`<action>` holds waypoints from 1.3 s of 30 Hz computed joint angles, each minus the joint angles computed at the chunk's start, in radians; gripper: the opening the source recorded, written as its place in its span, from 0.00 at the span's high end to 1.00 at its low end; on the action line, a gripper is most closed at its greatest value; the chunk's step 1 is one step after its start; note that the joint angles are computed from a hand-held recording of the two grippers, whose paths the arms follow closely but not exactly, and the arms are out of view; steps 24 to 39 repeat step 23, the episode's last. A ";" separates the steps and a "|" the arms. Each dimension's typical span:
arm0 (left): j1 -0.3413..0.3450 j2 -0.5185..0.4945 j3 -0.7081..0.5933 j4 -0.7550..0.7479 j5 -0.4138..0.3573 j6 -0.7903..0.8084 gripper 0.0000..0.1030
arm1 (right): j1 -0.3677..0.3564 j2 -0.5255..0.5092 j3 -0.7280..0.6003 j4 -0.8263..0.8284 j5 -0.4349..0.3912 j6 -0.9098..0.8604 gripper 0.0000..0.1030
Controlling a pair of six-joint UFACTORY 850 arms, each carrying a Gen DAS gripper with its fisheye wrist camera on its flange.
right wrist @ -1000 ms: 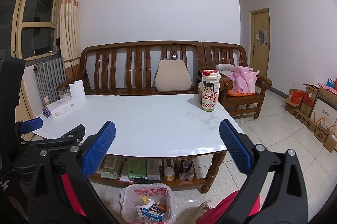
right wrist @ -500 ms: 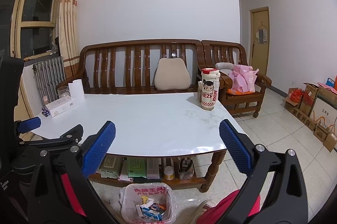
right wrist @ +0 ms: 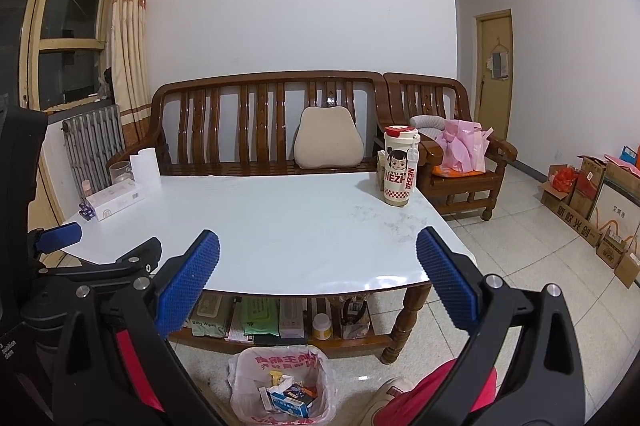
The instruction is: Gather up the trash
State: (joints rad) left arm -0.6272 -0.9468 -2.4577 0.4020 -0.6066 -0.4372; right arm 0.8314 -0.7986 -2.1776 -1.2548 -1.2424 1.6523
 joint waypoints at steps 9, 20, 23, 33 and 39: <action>0.003 -0.030 -0.049 -0.038 -0.029 0.025 0.08 | -0.009 -0.012 -0.016 0.014 0.013 -0.011 0.06; -0.001 -0.052 -0.085 0.007 -0.063 -0.018 0.08 | -0.015 -0.032 -0.049 0.026 0.016 -0.030 0.06; 0.002 -0.075 -0.126 -0.027 -0.086 0.012 0.08 | -0.015 -0.033 -0.050 0.028 0.016 -0.032 0.06; 0.002 -0.075 -0.126 -0.027 -0.086 0.012 0.08 | -0.015 -0.033 -0.050 0.028 0.016 -0.032 0.06; 0.002 -0.075 -0.126 -0.027 -0.086 0.012 0.08 | -0.015 -0.033 -0.050 0.028 0.016 -0.032 0.06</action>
